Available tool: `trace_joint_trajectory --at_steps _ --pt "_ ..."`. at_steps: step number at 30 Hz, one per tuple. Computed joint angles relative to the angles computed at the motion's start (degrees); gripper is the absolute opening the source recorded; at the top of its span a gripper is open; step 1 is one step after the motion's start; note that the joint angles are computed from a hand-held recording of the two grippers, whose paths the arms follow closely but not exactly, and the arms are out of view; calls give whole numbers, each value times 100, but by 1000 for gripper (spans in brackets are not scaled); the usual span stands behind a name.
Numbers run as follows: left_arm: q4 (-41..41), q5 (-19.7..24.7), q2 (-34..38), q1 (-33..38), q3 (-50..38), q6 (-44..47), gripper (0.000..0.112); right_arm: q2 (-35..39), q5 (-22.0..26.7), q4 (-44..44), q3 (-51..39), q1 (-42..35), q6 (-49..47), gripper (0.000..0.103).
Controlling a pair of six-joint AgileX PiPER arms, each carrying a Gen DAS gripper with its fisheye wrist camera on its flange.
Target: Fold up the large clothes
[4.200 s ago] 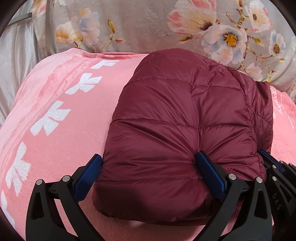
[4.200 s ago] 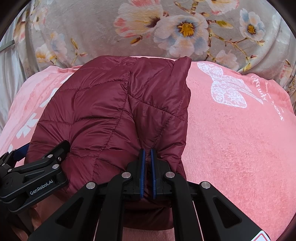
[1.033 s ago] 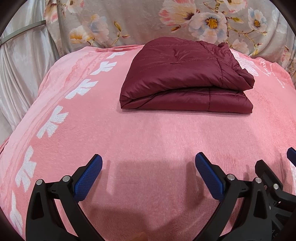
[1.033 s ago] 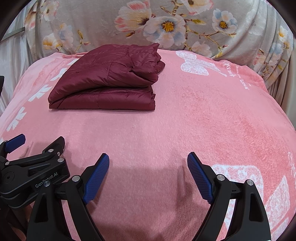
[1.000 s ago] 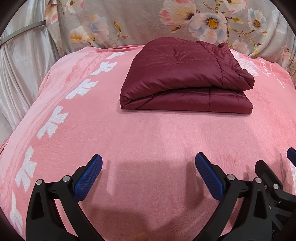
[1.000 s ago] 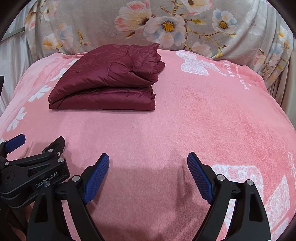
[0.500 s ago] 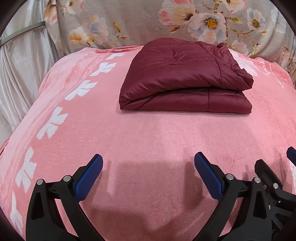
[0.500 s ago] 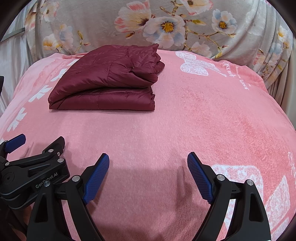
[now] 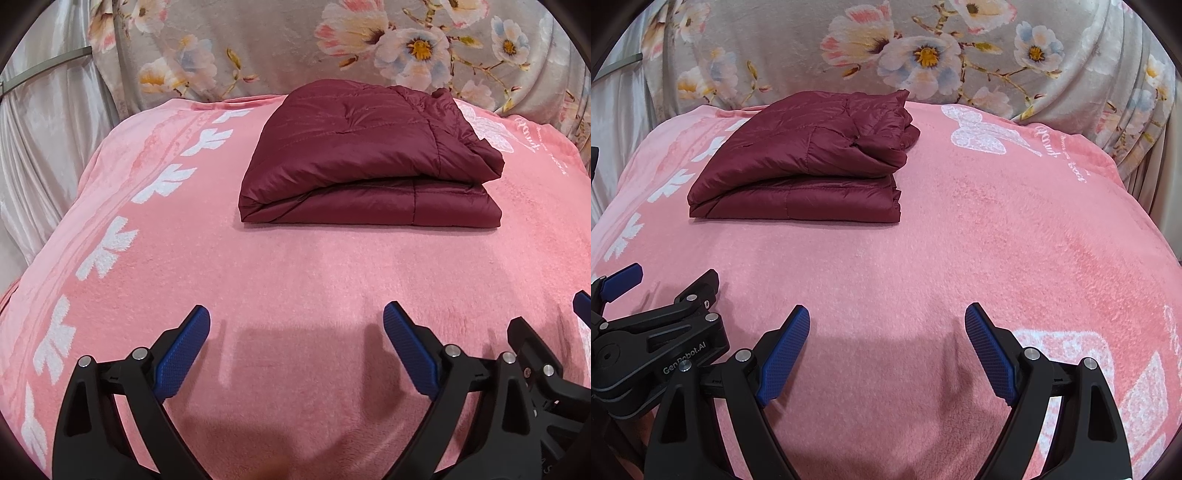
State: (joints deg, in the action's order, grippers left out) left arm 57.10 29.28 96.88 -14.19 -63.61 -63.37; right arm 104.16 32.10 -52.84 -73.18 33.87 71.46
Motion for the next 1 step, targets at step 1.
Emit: trace_joint_trajectory --at_steps 1 --pt "40 14 1 -11 3 -43 92 0 0 0 0 0 0 84"
